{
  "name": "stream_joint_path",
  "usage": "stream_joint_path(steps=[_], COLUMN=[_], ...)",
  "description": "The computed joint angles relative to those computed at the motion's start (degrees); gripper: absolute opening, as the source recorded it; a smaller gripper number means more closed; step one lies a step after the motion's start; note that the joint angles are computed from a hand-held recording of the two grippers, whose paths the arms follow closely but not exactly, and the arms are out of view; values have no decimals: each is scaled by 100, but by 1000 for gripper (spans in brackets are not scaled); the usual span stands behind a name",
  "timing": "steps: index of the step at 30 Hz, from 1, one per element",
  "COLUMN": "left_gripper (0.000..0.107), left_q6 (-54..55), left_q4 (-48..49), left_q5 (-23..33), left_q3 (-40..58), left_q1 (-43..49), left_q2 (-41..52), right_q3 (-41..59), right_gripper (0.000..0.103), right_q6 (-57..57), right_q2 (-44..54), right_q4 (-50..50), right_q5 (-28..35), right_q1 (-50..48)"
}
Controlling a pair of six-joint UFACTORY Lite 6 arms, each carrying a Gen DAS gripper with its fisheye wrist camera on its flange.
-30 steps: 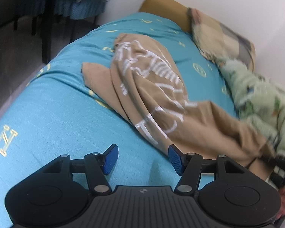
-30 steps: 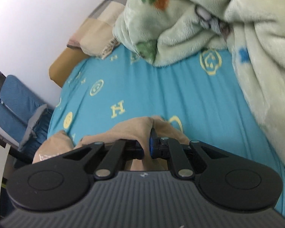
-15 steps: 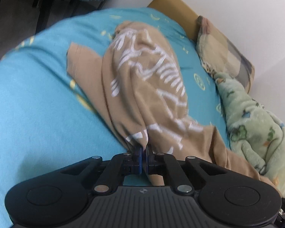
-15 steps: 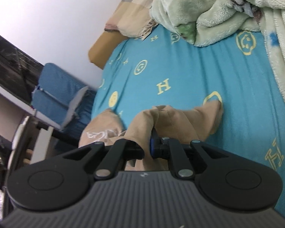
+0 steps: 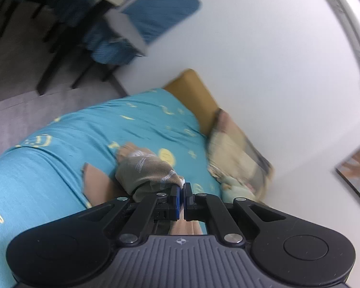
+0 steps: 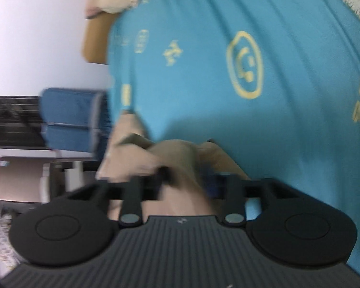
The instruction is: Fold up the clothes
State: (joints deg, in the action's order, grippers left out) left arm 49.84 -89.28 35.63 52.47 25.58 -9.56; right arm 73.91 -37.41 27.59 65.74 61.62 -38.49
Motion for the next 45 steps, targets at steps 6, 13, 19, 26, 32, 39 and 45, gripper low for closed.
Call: stream_joint_path(steps=[6,13,19,26,32,39,45], left_gripper=[3,3,26,32,13,4,3], left_q6=[784,797,209,278,1127,2050,1842], left_q4=[-396,-181,290,561,-149,-1340,-1329], left_q5=[-1024,-1472,-1323,-1676,-1845,-1622,-1080], left_q3=[804,664,281,207,179,-425,-1101], left_q1=[-412,-500,-461,-904,-1031,-917,-703], left_q2=[1238,1457,977,1199,1413,478,-945], right_q3=[-107,-524,-992,-1546,-1729,-1763,-1949], right_gripper=[73,72,73,73,72,43,9], right_q6=[-442,-1771,-2596,-2383,-2432,-3337,-3788], right_q2=[-276,-742,-1262,-1623,-1189,-926,-1237], right_q4=[175,982,1065,333,252,1157,1664], right_q5=[-1227,-2176,-891,-466,-814,-1561,-1509], right_q1=[350,364,46,507,1081,1481,1077])
